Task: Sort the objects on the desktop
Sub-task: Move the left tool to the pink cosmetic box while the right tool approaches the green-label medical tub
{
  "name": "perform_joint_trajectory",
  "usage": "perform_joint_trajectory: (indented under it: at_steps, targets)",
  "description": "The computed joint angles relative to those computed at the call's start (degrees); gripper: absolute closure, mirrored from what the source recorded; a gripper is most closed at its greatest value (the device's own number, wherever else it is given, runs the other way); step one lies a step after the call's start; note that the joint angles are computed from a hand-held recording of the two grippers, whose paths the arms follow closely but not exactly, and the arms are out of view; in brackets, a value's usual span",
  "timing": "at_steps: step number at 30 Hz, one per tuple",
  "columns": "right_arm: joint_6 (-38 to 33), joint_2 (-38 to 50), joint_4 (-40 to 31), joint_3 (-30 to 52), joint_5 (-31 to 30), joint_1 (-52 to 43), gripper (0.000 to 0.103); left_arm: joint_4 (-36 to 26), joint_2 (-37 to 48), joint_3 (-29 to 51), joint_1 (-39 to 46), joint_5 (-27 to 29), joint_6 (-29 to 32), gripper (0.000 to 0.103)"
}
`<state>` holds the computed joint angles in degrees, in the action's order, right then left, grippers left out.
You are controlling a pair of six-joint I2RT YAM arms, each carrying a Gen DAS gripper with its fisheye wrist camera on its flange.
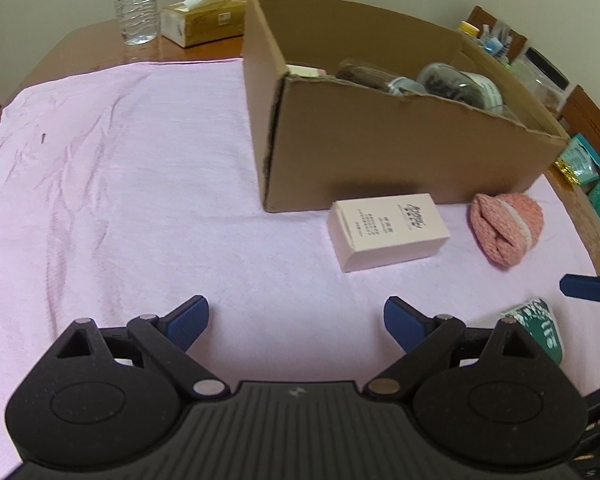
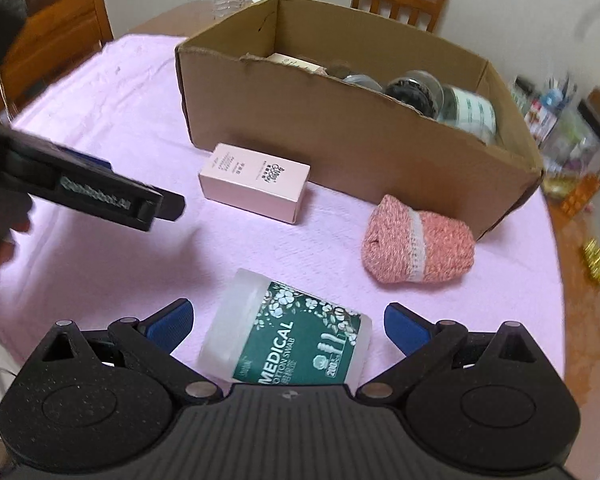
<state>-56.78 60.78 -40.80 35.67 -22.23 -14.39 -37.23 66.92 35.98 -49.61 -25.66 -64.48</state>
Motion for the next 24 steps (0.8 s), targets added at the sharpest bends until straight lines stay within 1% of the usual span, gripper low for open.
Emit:
perform_joint_trajectory:
  at_steps: [2,10,13,19,24]
  targets:
    - [-0.5,-0.8,1.8,-1.2,0.6,-0.2,0.0,0.9,0.6,0.1,-0.3,0.3,0.4,0.009]
    - [-0.3,8.3,-3.1,4.3,-0.4,-6.3,0.0,6.8,6.0,2.2,-0.7,1.2,2.9,0.009]
    - [0.0,10.1,-2.5,4.6,-0.1,-8.0,0.0,8.7,8.5,3.6,-0.5,1.2,4.2,0.009]
    - [-1.0,14.3,-3.8,7.6,-0.8,-10.7,0.0,10.4,15.1,8.1,0.1,-2.2,4.1,0.008]
    - [-3.7,16.4,-5.5,9.1,-1.3,-11.9,0.0,10.4,20.7,11.8,0.8,-3.3,3.8,0.008]
